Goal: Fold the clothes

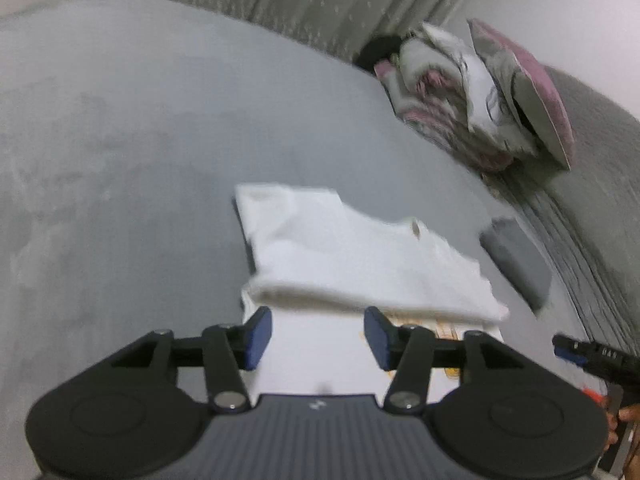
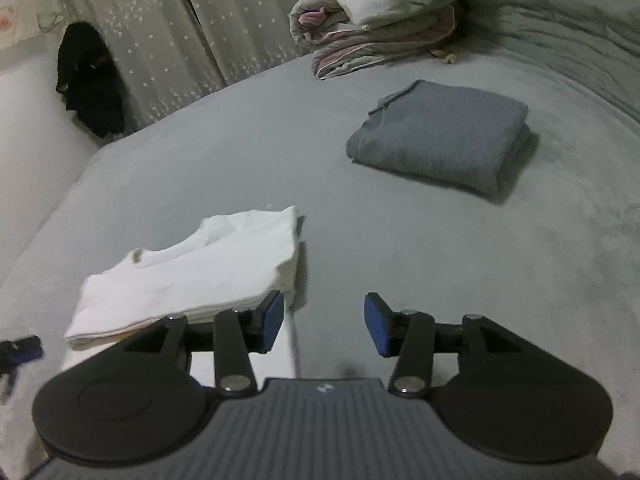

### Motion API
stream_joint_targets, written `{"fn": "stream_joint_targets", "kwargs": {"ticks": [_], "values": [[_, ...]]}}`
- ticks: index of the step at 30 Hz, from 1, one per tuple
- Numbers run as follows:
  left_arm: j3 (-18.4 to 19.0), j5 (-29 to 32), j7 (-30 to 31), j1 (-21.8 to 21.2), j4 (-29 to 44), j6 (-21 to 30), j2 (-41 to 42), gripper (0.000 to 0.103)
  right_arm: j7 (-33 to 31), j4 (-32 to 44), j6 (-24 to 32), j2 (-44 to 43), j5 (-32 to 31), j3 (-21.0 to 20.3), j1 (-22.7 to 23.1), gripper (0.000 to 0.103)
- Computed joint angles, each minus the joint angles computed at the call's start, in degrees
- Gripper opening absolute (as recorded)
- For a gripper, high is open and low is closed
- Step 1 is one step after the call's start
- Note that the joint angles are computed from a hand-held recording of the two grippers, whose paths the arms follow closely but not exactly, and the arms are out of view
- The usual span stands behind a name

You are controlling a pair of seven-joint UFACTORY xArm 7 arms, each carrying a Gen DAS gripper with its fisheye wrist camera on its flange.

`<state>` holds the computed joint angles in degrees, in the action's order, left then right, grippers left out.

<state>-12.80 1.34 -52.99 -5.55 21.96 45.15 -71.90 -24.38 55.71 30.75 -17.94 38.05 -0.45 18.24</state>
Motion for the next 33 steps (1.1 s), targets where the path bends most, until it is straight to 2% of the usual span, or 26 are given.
{"fn": "stream_joint_targets", "kwargs": {"ticks": [9,15,23,28,33], "values": [[-1.8,-4.1,-2.1,-5.5,1.6,13.9,-7.8,0.055,4.8,-4.8,8.2,-9.6,-7.0,0.0,-1.4,0.058],[-4.2,-7.3,-4.6,-8.4,3.0,21.4,-12.9,0.055,6.4,-6.3,14.3,-14.2,-8.5,-2.3,-2.1,0.059],[-8.2,-12.6,-8.7,-12.2,3.8,27.2,-19.0,0.054,5.4,-10.1,23.5,-21.1,-8.2,-6.1,-3.4,0.062],[-11.9,-17.9,-14.4,-15.2,1.0,29.4,-26.8,0.052,2.3,-13.3,29.2,-25.0,-8.6,-7.9,-4.7,0.063],[-14.9,-20.9,-17.7,-16.9,-0.1,31.1,-29.2,0.05,0.4,-14.6,33.9,-26.6,-8.0,-8.7,-5.6,0.063]]}}
